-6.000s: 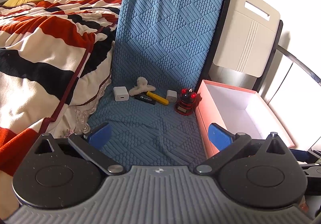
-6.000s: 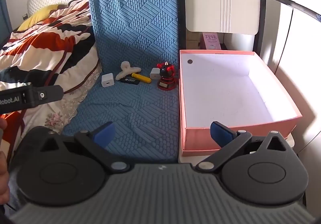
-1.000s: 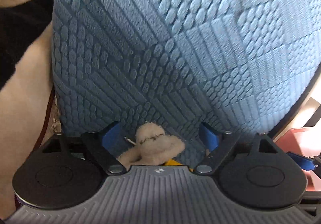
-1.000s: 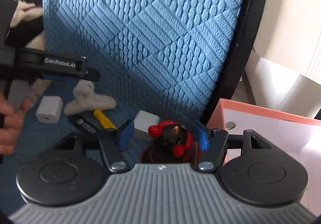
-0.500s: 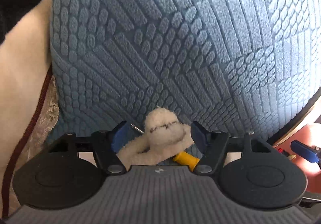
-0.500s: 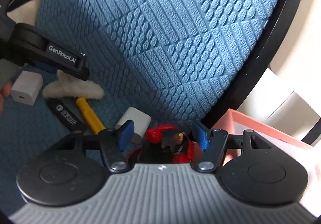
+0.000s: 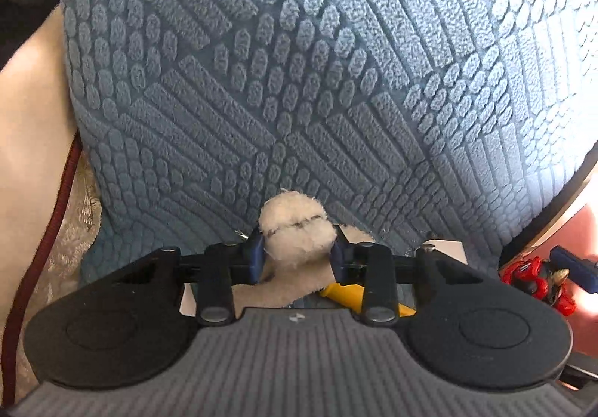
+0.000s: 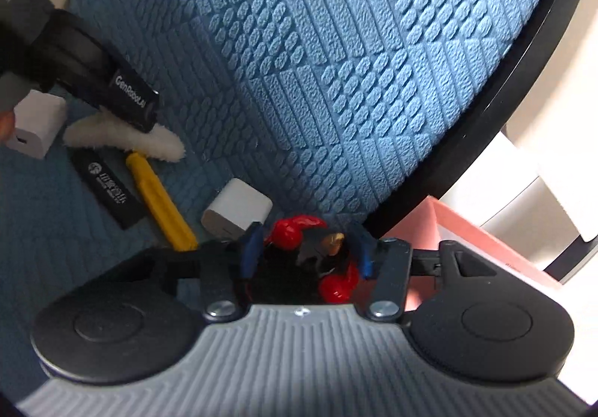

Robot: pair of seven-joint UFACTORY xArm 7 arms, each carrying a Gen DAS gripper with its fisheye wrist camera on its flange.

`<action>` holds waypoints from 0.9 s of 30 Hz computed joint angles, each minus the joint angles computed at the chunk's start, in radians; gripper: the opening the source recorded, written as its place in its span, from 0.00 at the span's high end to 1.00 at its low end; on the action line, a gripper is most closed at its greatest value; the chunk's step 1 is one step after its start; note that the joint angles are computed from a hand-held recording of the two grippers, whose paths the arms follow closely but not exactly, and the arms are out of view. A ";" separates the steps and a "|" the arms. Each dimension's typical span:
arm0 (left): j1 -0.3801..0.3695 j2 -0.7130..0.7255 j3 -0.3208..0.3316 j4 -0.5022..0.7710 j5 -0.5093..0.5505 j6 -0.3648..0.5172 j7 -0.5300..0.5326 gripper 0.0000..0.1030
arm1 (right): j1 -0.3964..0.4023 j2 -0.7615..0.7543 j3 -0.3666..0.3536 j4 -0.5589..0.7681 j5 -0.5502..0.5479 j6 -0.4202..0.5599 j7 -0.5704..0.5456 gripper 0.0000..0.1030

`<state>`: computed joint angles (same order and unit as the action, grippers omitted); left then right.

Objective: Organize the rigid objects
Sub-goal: 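Lift the white clip with the left tool while the right tool lifts the red figurine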

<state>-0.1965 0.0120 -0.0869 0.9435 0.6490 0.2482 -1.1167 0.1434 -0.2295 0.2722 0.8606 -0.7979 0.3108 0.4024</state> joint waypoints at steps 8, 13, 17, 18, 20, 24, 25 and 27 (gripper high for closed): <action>0.019 -0.155 -0.041 -0.068 -0.303 0.057 0.278 0.62 | 0.022 -0.052 -0.017 -0.028 0.100 0.007 -0.093 0.55; -0.010 -0.317 -0.043 -0.151 -0.463 0.128 0.365 0.62 | 0.076 -0.119 -0.049 -0.049 0.277 0.060 -0.235 0.58; 0.022 -0.414 -0.099 -0.195 -0.481 0.195 0.337 0.62 | 0.087 -0.188 -0.053 -0.086 0.371 0.092 -0.297 0.62; 0.030 -0.431 -0.117 -0.202 -0.469 0.214 0.329 0.62 | 0.099 -0.206 -0.062 -0.097 0.405 0.104 -0.321 0.62; 0.018 -0.475 -0.114 -0.225 -0.490 0.239 0.336 0.62 | 0.099 -0.247 -0.058 -0.126 0.436 0.113 -0.346 0.62; -0.003 -0.566 -0.096 -0.298 -0.548 0.228 0.372 0.62 | 0.119 -0.304 -0.065 -0.145 0.515 0.150 -0.396 0.62; -0.005 -0.583 -0.100 -0.306 -0.556 0.233 0.375 0.62 | 0.117 -0.312 -0.061 -0.150 0.525 0.151 -0.403 0.62; -0.004 -0.574 -0.119 -0.304 -0.566 0.217 0.364 0.62 | 0.126 -0.334 -0.063 -0.154 0.553 0.170 -0.424 0.62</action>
<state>-0.2001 -0.5617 -0.2057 0.6398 0.0829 0.4656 -0.7529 0.2691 -0.5635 0.2090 0.7065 -0.2450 0.4807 -0.0215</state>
